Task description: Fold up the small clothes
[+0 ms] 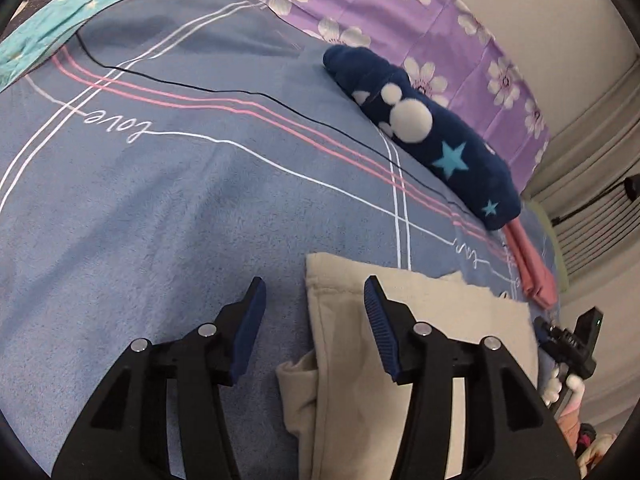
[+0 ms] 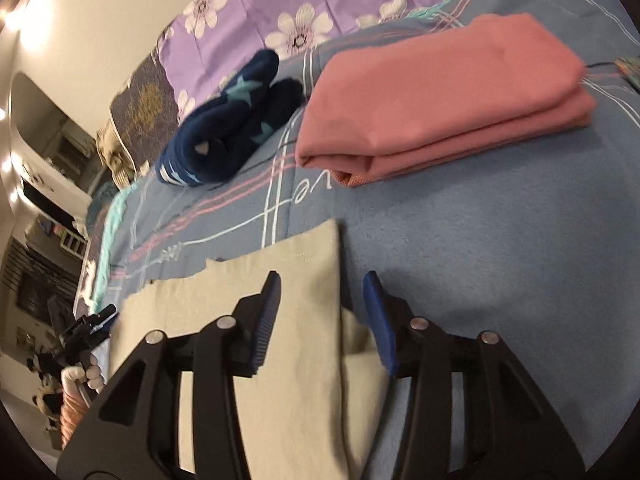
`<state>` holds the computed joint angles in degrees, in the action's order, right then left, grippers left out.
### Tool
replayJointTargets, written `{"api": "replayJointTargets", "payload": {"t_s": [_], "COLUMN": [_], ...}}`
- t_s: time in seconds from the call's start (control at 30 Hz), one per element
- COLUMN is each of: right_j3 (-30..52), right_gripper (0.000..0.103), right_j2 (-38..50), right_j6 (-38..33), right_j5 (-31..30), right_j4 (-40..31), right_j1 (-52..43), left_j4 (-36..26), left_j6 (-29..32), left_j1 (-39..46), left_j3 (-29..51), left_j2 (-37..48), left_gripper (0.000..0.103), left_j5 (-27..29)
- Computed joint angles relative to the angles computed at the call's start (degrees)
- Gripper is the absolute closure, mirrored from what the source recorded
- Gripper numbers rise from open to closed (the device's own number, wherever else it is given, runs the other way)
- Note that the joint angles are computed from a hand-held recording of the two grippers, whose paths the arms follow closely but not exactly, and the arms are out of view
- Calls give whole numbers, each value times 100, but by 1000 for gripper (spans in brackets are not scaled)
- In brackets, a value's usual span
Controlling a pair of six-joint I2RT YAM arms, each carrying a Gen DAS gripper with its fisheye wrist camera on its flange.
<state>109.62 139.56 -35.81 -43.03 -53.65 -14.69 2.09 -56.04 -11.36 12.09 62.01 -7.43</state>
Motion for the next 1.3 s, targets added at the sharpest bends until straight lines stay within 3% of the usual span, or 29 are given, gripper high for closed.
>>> {"api": "replayJointTargets", "payload": {"t_s": [0.03,0.07,0.13,0.17,0.23,0.33,0.4,0.53,0.6,0.67,0.73,0.8,0.87,0.93,1.03,1.13,1.23,1.3], "right_j3": [-26,-2,-357,-451,-530,-483,-382,-287,-345,-652,-1050,-1293,-1491,-1747,-2369,-2693,-2359,-2153], "right_gripper": [65,99,101,101,101,101,100,90,89,89,89,88,88,83,77,75,75,75], "right_j2": [-21,-20,-336,-480,-666,-743,-636,-255,-206,-421,-729,-931,-1071,-1200,-1410,-1457,-1119,-965], "right_j6": [-27,-34,97,14,-92,3,109,452,395,72,-371,-861,-1506,-2124,-3027,-3485,-3808,-3951], "right_j5": [26,3,-178,-485,-866,-1005,-714,88,40,-26,-143,-318,-533,-647,-518,-285,-157,-148], "right_j4": [54,64,467,458,400,484,586,854,739,726,707,393,-109,-506,-723,-753,-1335,-1635], "right_j1": [59,94,44,-61,-240,-313,-190,16,-98,-291,-558,-879,-1238,-1568,-2122,-2546,-2929,-3107], "left_j4": [118,193,-295,-644,-980,-1165,-947,-542,-394,-580,-1253,-1854,-2304,-2537,-2470,-2278,-2602,-2507], "left_j6": [120,183,262,322,291,420,510,524,404,258,50,-350,-929,-1746,-2866,-3718,-4041,-3841], "left_j1": [49,92,-416,-768,-1048,-1124,-839,-404,-335,-608,-1358,-2393,-3464,-4586,-5765,-6422,-6691,-6702], "left_j3": [31,59,250,363,446,683,763,918,717,526,585,724,996,1254,1540,1821,2385,2650], "left_j2": [59,49,-309,-671,-1213,-1129,-595,816,695,114,-561,-1016,-854,-312,770,1787,2581,2793], "left_gripper": [87,98,98,98,98,98,98,96,89,81,76,65,59,59,58,58,58,58], "left_j5": [127,301,-373,-825,-1141,-1460,-1267,-951,-786,-1003,-1631,-2291,-2963,-3464,-3747,-3668,-3615,-3582]}}
